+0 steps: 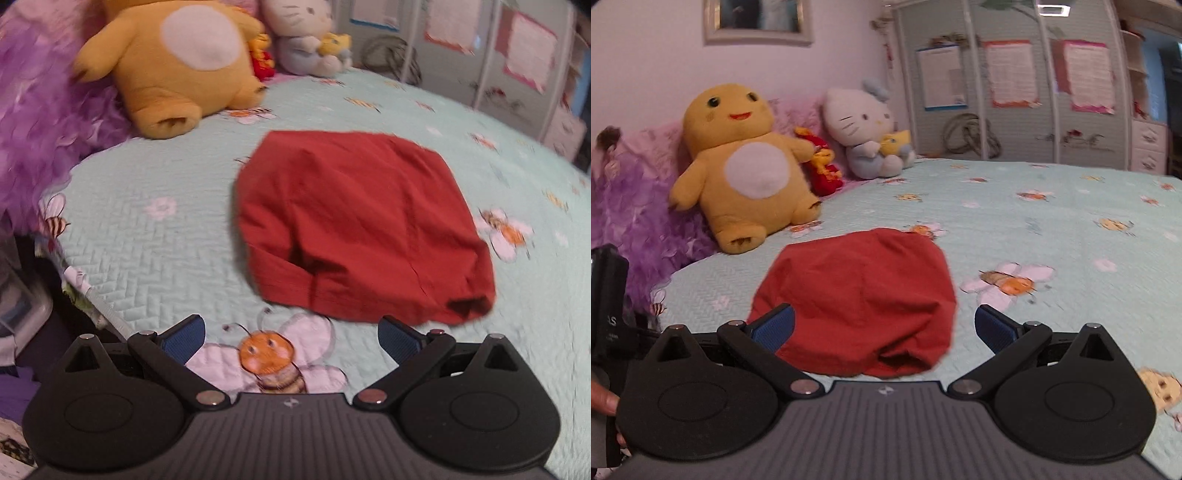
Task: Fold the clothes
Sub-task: 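Move both grippers over the bed toward the red garment, then position both open grippers at the hem of the red garment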
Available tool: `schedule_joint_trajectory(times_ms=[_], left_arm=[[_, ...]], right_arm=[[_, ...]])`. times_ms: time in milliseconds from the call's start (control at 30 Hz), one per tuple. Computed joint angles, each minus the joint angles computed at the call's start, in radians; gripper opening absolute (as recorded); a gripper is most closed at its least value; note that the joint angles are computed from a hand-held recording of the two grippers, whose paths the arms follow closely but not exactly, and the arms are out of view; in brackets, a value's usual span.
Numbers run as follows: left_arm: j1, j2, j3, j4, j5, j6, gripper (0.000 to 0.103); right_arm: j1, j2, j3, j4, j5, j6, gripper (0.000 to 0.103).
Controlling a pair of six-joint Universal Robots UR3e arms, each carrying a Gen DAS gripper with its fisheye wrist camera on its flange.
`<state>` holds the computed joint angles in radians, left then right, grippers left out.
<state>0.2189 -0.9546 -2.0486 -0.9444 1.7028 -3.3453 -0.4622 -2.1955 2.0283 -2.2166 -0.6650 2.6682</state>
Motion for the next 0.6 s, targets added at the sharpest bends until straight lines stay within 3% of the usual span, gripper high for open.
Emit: schedule_joint_trajectory(times_ms=[133,200,300,600], left_arm=[[0.072,-0.043,0.028,0.003,-0.008,0.055,0.103],[0.068,-0.087,0.044,0.02,0.018,0.063,0.103],[0.062,-0.152,0.073,0.043,0.056,0.076,0.103],[0.06,-0.276,0.146,-0.007,0.033,0.088,0.102]], right_arm=[[0.284,0.255,-0.075,-0.306,-0.227,0.16,0.102],[0.388,0.358,-0.127,-0.372,-0.32,0.192,0.102],[0.514,0.496,-0.227,-0.392,-0.451,0.242,0.102],[0.628,0.702,-0.369,-0.375,-0.607,0.3,0.102]])
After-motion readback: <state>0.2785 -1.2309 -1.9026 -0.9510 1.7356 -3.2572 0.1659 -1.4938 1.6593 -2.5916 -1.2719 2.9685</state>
